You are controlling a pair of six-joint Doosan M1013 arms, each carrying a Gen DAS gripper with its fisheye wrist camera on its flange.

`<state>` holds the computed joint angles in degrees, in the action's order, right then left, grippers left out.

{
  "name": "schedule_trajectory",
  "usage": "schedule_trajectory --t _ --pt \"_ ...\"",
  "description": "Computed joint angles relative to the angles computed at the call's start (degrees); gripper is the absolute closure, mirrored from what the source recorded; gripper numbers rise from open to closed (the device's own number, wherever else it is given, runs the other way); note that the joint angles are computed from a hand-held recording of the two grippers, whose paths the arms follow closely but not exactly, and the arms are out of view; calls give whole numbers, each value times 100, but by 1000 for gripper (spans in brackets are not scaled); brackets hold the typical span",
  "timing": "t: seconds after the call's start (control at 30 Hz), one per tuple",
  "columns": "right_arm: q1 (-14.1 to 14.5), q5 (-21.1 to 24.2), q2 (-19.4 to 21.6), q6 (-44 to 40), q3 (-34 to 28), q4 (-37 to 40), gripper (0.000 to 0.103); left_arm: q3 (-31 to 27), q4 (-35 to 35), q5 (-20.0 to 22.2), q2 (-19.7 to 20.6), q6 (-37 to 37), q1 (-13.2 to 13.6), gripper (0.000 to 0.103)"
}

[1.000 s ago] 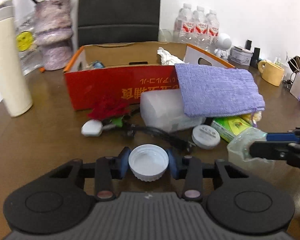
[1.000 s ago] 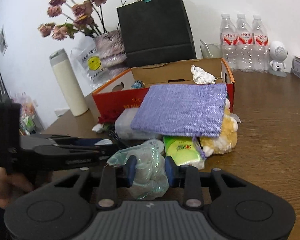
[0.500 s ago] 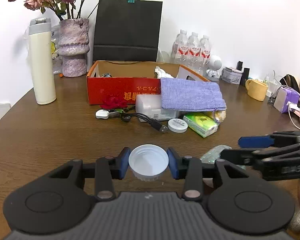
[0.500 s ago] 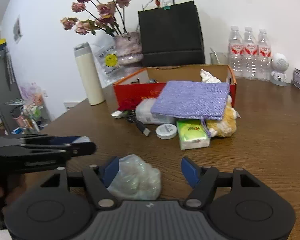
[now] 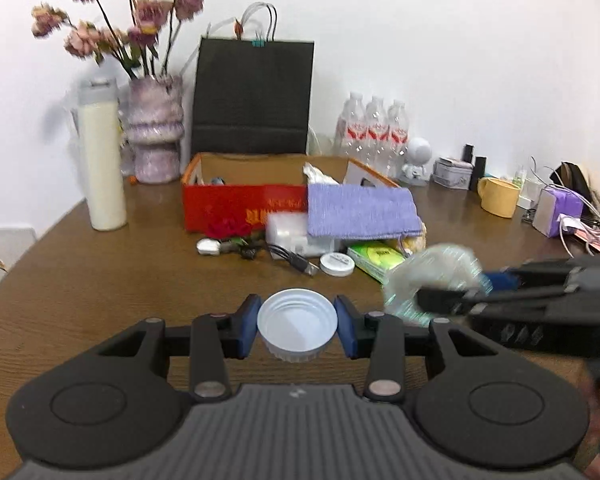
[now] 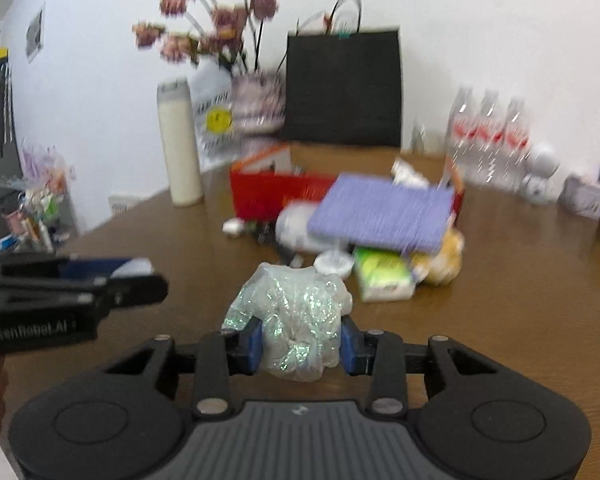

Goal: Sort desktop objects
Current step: 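Carry the bottle cap and plastic bag in both grippers to the box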

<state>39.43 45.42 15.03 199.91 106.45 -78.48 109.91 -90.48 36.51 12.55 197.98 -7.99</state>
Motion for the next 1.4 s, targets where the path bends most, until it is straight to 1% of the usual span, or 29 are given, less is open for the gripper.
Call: schedule_trajectory --t 0.03,0.1,0.17,0.3,0.4,0.43,0.47,0.67,0.73,0.87,1.03,1.07,1.13,1.17,1.23,1.27,1.33,1.37,1.4 --pt "44 135 -23 50 -7 -42 67 72 -177 -36 -55 153 -2 62" --pt "196 483 -58 252 16 -204 66 195 -432 53 -157 384 33 62" --pt "330 726 -82 519 76 -404 65 297 -595 125 -250 570 68 62" --pt "658 1269 -125 1296 327 -1028 65 654 -1539 347 -468 1313 163 62" --pt "862 1708 -112 1521 457 -1332 64 858 -2178 483 -552 1816 177 62" --pt "892 1790 -107 1510 461 -1349 64 866 -2208 492 -555 1812 169 62" --pt "906 1856 -103 1501 454 -1342 64 832 -2081 448 -552 1708 146 62" --pt "802 1823 -107 1581 450 -1390 63 657 -1978 373 -420 1571 71 62" --pt "709 1750 -102 1609 433 -1403 63 543 -1932 317 -334 1457 32 62" --pt "398 1517 -72 1630 340 -1576 63 230 -1999 240 -113 1401 -107 62" --pt "-176 1078 27 1501 69 -1864 63 -460 -2366 83 367 1564 -367 62" --pt "-312 981 52 1468 -9 -1917 63 -675 -2414 -5 490 1527 -433 62" --pt "-588 756 92 1414 -182 -2002 63 -1122 -2294 -240 708 1323 -548 62" --pt "-741 640 113 1412 -279 -2069 63 -1375 -2319 -286 849 1246 -596 62" --pt "-1040 355 144 1461 -473 -2187 63 -1893 -2137 -432 1130 974 -686 62" --pt "-1191 184 169 1446 -579 -2224 63 -2178 -2009 -551 1283 720 -731 62" --pt "-1487 -211 245 1085 -857 -1998 63 -2849 -1235 -836 1631 -157 -827 62" --pt "-1649 -436 302 915 -1010 -1867 63 -3087 -1090 -1041 1765 -417 -883 62" --pt "-1815 -652 382 737 -1185 -1697 63 -3385 -782 -1227 1940 -699 -948 62"
